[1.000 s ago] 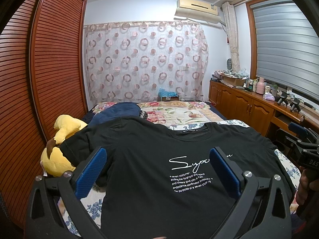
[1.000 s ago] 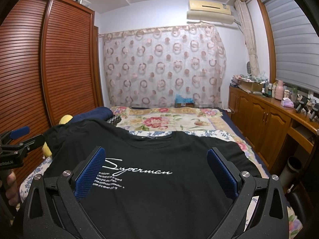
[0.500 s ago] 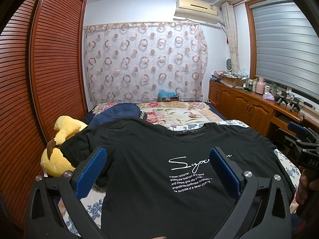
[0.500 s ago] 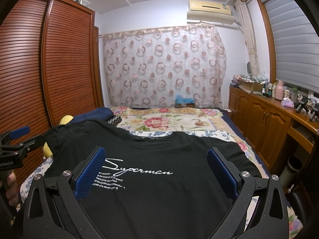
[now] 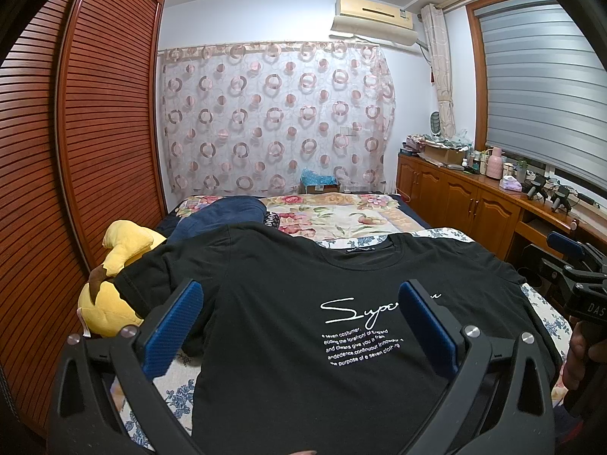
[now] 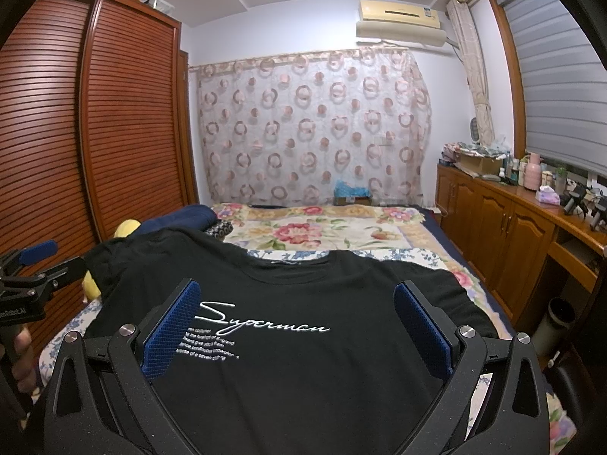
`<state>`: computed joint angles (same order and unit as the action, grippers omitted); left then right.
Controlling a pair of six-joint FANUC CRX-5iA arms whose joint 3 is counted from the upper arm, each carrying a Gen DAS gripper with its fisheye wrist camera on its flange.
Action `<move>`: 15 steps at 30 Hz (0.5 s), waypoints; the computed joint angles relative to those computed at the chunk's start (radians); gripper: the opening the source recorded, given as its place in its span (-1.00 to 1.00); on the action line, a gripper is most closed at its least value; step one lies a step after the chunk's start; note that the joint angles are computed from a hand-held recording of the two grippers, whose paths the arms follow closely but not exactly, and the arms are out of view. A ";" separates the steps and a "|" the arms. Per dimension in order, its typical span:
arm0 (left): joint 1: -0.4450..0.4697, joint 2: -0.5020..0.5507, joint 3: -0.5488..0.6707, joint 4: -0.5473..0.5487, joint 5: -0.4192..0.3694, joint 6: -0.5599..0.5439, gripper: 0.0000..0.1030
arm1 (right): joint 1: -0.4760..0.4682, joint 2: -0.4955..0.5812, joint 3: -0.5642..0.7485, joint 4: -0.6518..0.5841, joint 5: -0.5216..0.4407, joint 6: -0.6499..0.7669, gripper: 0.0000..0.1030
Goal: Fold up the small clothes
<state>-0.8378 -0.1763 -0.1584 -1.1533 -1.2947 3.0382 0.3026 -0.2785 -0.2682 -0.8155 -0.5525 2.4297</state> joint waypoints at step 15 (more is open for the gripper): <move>0.051 -0.016 -0.008 0.068 0.013 -0.034 1.00 | 0.017 0.058 0.023 0.063 -0.040 -0.040 1.00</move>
